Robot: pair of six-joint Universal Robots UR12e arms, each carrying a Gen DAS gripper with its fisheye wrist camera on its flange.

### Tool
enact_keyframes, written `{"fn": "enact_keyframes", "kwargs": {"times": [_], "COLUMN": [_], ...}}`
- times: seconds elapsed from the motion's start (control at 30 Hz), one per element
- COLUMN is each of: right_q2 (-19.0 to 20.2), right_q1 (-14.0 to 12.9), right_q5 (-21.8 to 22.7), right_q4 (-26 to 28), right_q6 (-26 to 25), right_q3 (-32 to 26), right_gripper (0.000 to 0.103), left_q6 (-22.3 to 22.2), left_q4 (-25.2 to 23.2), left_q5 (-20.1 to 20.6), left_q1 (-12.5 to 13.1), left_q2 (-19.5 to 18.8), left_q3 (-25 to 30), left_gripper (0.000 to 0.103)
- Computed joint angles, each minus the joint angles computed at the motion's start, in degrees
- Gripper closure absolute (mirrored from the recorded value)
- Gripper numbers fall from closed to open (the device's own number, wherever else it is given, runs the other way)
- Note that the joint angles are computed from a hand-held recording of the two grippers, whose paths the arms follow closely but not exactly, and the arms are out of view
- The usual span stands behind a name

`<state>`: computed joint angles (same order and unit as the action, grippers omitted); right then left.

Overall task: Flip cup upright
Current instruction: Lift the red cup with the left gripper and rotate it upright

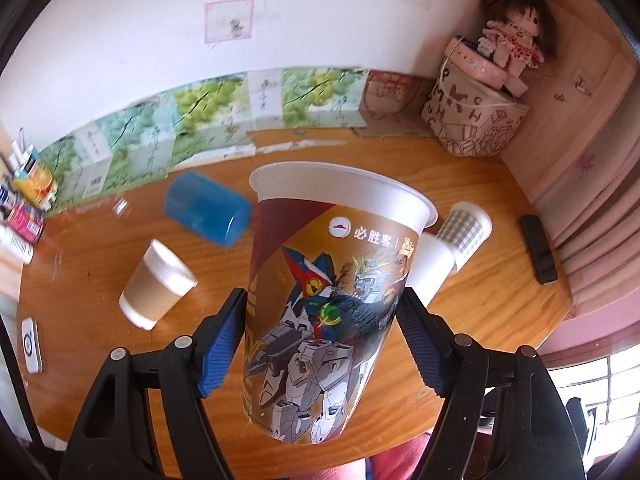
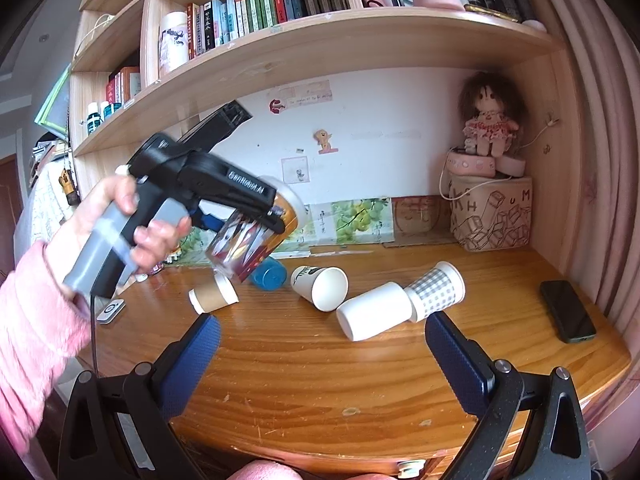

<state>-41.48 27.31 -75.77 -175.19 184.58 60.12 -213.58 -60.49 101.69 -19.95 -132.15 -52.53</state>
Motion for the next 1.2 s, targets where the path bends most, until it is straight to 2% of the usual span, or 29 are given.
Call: {"fn": "enact_keyframes", "kwargs": {"times": [0.13, 0.27, 0.43, 0.57, 0.9, 1.07, 1.2], "right_q2": [0.2, 1.0, 2.4, 3.6, 6.4, 7.6, 7.6], "right_q1": [-0.3, -0.4, -0.3, 0.1, 0.5, 0.5, 0.5], "right_q5": [2.6, 5.6, 8.5, 9.0, 11.5, 13.1, 13.5], "right_q4": [3.6, 8.8, 15.5, 19.7, 27.9, 30.5, 31.4], "right_q6": [0.6, 1.4, 1.9, 1.3, 0.8, 1.8, 1.9], "right_q3": [-0.8, -2.6, -5.5, -7.5, -12.7, -15.1, -15.3], "right_gripper": [0.000, 0.000, 0.000, 0.000, 0.000, 0.000, 0.000], "left_q6": [-3.4, -6.3, -7.6, -8.3, -6.6, -7.0, -7.6], "left_q4": [1.7, 5.5, 9.3, 10.2, 12.3, 11.5, 10.2], "left_q5": [-0.4, -4.2, -7.4, -8.0, -8.9, -10.4, -9.4], "left_q1": [-0.2, 0.2, 0.5, 0.4, 0.4, 0.6, 0.3], "left_q2": [2.1, 3.6, 4.2, 4.0, 4.2, 4.0, 3.9], "left_q3": [-5.3, -10.4, -14.0, -14.7, -15.9, -15.6, -15.0], "left_gripper": [0.025, 0.025, 0.025, 0.025, 0.025, 0.025, 0.024]}}
